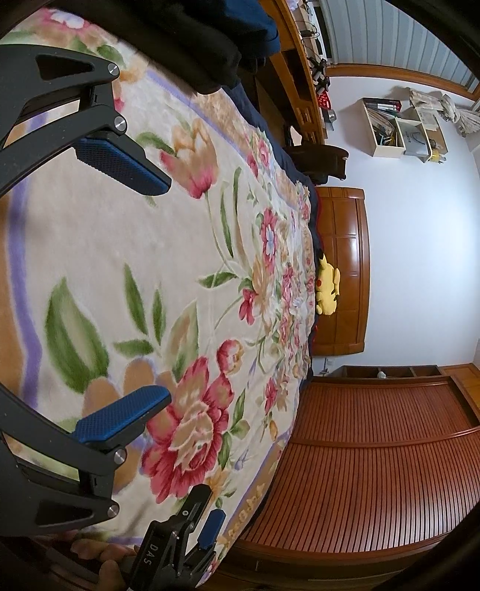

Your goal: Fold large clothes

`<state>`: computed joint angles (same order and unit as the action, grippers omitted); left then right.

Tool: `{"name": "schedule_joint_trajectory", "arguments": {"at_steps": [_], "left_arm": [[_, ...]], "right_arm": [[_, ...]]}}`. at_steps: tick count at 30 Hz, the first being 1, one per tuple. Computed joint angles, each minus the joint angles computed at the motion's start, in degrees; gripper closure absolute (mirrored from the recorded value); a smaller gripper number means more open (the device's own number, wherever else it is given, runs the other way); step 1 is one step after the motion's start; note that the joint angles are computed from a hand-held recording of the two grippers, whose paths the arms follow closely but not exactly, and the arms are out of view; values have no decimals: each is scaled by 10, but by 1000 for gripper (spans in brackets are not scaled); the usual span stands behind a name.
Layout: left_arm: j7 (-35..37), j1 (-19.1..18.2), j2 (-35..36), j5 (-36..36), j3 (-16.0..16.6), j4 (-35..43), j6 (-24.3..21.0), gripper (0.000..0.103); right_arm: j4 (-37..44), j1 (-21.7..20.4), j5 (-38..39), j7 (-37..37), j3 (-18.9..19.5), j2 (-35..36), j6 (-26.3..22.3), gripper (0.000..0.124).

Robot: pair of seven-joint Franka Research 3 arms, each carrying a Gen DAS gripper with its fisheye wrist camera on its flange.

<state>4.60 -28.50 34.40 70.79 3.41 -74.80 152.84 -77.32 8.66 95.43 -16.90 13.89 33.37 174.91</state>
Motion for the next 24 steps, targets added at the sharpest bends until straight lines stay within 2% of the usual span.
{"name": "schedule_joint_trajectory", "arguments": {"at_steps": [24], "left_arm": [[-2, 0, 0, 2, 1, -1, 1, 0]], "right_arm": [[0, -4, 6, -6, -2, -1, -8, 43]]}}
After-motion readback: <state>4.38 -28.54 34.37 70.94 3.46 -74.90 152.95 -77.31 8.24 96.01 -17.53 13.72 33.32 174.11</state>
